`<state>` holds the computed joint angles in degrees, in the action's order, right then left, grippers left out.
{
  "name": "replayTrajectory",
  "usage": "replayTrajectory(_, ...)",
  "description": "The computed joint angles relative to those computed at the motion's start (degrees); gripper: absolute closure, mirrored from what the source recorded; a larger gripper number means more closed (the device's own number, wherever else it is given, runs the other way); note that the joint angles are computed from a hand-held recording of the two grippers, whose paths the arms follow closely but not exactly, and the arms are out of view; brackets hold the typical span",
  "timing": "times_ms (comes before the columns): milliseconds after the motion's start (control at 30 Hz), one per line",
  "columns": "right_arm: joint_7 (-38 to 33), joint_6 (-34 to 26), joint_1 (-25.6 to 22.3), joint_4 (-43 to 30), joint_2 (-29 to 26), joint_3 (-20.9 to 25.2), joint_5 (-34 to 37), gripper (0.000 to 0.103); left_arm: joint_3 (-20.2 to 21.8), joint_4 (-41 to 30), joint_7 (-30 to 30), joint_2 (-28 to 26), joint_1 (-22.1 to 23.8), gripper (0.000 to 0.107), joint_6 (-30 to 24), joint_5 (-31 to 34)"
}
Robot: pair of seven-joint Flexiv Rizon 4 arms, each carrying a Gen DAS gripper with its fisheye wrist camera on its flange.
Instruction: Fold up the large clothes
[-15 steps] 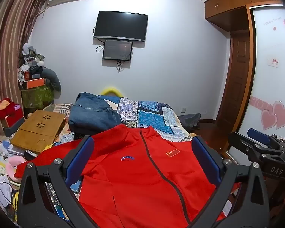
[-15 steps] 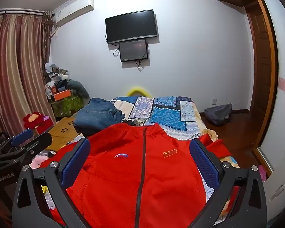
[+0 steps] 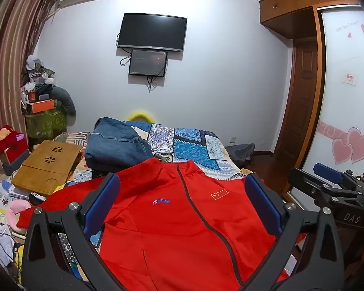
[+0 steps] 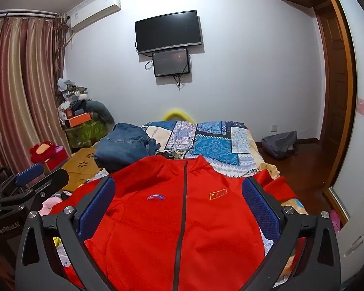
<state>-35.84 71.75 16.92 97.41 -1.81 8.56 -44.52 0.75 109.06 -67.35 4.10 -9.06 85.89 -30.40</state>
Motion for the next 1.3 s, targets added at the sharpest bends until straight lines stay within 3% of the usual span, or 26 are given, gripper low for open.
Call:
replayTrajectory(133, -0.05, 0.13, -0.08, 0.23, 0.15, 0.06, 0.07, 0.000, -0.37, 0.10, -2.03, -0.14, 0.36, 0.004, 0.47, 2.43)
replayTrajectory(1300, -0.07, -0.06, -0.08, 0.56, -0.02, -0.01, -0.07, 0.000, -0.26, 0.05, -0.89, -0.62, 0.20, 0.004, 0.39, 0.53)
